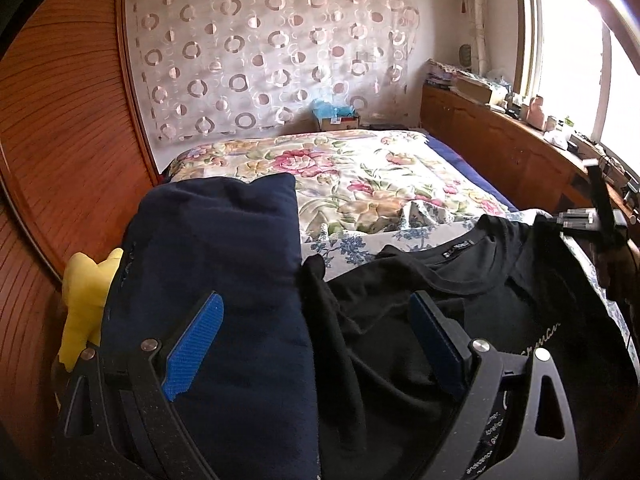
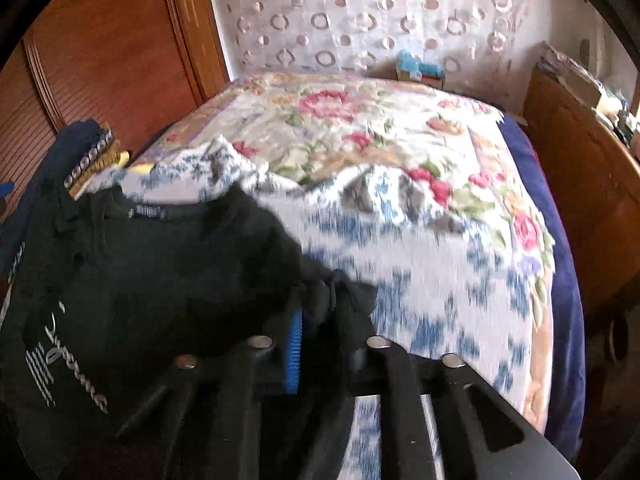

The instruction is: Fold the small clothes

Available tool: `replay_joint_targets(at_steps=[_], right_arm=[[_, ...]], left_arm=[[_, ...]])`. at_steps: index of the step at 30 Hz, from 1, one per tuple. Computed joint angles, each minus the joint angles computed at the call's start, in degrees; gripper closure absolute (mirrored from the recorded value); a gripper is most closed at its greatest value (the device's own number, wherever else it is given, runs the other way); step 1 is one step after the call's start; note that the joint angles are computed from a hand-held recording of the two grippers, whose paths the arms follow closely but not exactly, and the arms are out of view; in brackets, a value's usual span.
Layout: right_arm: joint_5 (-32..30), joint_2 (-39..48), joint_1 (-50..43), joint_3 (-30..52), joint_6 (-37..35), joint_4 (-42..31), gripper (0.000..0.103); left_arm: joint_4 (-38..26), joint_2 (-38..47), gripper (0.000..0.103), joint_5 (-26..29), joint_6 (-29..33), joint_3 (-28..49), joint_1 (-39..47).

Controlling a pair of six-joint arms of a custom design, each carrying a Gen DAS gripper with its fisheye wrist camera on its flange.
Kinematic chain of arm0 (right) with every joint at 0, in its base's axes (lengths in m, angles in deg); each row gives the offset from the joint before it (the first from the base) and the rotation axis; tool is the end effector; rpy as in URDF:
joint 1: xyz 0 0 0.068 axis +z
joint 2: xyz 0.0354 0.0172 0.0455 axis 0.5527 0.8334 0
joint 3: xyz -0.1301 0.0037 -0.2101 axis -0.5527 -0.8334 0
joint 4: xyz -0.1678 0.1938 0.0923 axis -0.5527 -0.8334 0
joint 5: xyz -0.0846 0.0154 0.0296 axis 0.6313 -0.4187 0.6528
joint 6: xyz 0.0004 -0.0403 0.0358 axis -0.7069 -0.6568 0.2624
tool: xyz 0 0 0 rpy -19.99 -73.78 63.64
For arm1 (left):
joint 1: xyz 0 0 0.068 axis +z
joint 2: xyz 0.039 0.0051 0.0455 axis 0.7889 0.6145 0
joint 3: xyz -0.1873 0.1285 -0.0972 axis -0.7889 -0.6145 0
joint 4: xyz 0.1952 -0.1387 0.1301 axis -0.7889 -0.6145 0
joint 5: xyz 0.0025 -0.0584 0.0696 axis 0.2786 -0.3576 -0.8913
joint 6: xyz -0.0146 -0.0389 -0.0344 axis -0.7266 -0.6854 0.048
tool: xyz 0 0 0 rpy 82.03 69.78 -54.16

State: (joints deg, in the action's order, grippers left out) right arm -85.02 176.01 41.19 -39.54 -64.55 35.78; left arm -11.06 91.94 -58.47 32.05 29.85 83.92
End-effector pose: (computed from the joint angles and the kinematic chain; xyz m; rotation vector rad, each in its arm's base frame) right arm 0.3297 0.0536 0.0304 -0.5174 2.3507 0.2927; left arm 0.2000 0.1061 0.1147 0.0758 2.2792 -0.0143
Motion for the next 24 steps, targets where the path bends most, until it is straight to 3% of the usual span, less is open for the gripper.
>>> replay_joint_targets(at_steps=[5, 7, 9, 12, 14, 17, 24], right_arm=[[0.81, 0.02, -1.62, -2.05, 2.56, 5.52, 0.091], [2.32, 0.32, -1.39, -1.64, 1.94, 3.98, 0.077], [2.23, 0.52, -1.51, -2.14, 1.56, 4.18, 0.070], [3.77, 0.18, -0.86, -1.43, 2.03, 2.76, 0.069], [3.01, -0.55, -1.15, -0.47, 2.07, 0.70, 0.069], [2.50, -2.60, -1.76, -0.68, 1.56, -1.41, 0.069], [3.42, -4.28, -1.49, -2.43, 0.26, -2.27, 0.068]], left_arm=[[0.77, 1.79, 0.009, -0.57, 0.34, 0.46, -0.14], [0.76, 2.23, 0.009, -0.89, 0.45, 0.80, -0.49], [0.75, 3.27, 0.009, -0.81, 0.83, 1.51, -0.49], [0.39, 5.37, 0.024, -1.16, 1.27, 2.94, -0.79], [-0.24, 6.45, 0.044, -1.48, 1.86, 3.92, -1.03], [-1.05, 7.73, 0.057, -1.72, 2.64, 5.02, -1.45], [-1.05, 9.88, 0.063, -4.31, 3.97, 6.63, -4.50]])
